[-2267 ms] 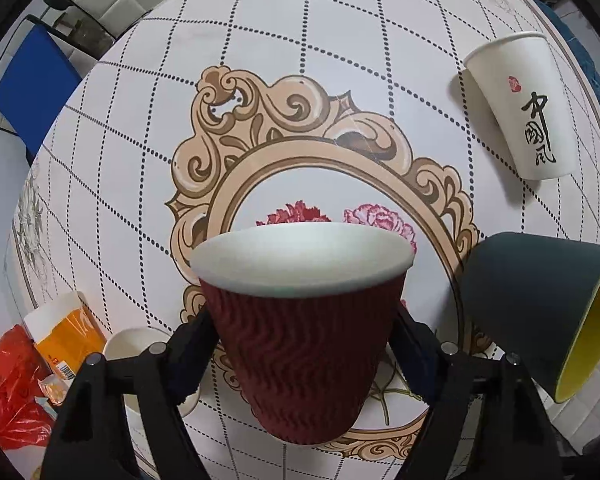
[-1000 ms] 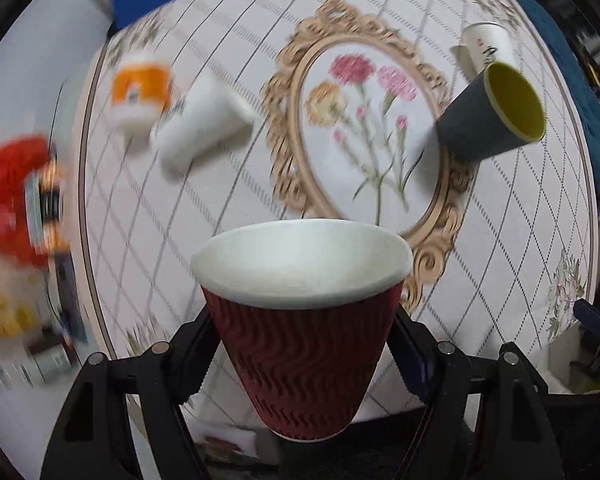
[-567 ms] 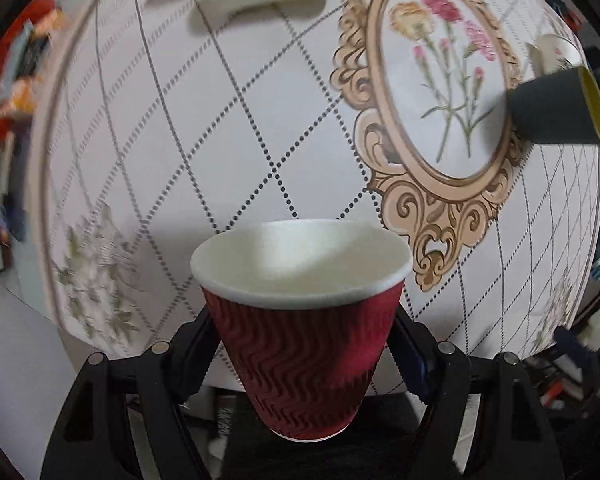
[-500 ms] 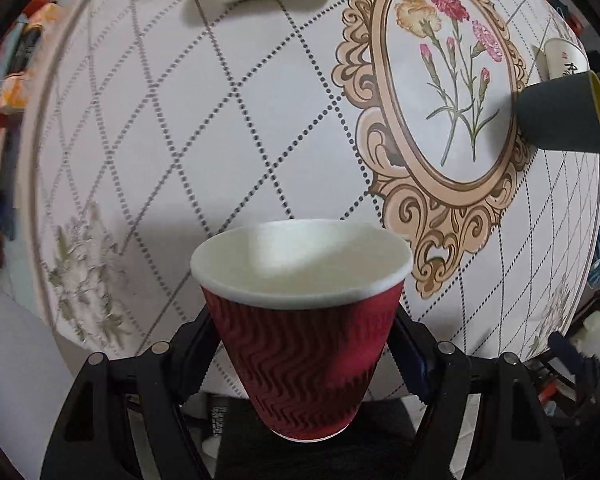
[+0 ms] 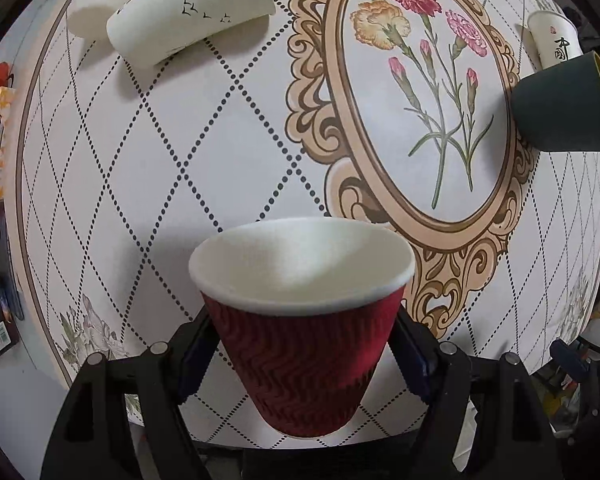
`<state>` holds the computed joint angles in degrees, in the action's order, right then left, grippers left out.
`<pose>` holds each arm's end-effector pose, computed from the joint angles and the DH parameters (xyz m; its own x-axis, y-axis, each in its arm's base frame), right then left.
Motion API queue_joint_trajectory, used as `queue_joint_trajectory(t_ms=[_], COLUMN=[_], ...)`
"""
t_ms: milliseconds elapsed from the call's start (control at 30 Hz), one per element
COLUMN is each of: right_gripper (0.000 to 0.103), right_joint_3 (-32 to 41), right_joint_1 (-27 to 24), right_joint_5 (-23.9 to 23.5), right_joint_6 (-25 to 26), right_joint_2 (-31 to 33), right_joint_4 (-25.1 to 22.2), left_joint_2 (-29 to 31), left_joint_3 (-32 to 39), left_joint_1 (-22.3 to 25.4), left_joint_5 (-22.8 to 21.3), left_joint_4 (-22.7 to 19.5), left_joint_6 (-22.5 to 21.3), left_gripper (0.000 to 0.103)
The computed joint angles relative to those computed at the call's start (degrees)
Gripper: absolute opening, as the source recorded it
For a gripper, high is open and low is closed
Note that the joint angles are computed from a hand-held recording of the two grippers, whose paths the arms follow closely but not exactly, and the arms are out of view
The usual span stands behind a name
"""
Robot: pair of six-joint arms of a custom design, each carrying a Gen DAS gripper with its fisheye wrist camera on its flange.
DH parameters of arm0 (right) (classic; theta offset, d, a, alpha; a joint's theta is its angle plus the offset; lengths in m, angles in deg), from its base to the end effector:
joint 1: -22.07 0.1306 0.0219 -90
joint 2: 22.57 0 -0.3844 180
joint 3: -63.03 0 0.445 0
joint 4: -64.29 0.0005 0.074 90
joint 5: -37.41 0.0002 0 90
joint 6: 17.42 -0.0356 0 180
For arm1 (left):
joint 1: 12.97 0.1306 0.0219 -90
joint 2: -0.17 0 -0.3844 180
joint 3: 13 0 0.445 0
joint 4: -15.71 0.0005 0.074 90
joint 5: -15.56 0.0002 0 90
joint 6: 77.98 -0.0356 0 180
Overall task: Flip cup upside down
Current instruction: 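Lift the red cup off the table with the left gripper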
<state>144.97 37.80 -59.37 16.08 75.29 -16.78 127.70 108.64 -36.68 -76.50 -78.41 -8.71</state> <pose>0.4696 0.1361 0.2808 -0.7403 0.6518 0.1649 0.6557 0.7541 -0.0368 0.6224 -0.2725 0.2819 -0.6990 0.6933 0.1751 0.7003 0.7132 -0.0284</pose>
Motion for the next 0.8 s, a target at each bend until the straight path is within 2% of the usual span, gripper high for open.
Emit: queue_joint_trajectory(t_ms=[200, 333, 400, 800], right_gripper=[0.103, 0.103, 0.103, 0.103], right_joint_3=[0.95, 1.52, 3.36, 3.65], right_joint_1=[-0.36, -0.48, -0.14, 0.51], right_joint_5=[0.17, 0.2, 0.17, 0.14], right_joint_6=[-0.37, -0.25, -0.61, -2.09], right_joint_2=[1.05, 1.39, 2.36, 1.84], right_joint_4=[0.12, 0.16, -0.54, 0.01], left_joint_2=[0.74, 2.0, 2.37, 2.87], left_joint_3=[1.06, 2.37, 3.04, 5.92], left_joint_1=[0.33, 0.91, 1.12, 1.07], left_joint_5=[0.17, 0.08, 0.6, 1.75], left_joint_4=[-0.73, -0.39, -0.77, -2.04], left_joint_6=[0.12, 0.27, 0.43, 0.75], left_gripper=[0.079, 0.089, 0.089, 0.089])
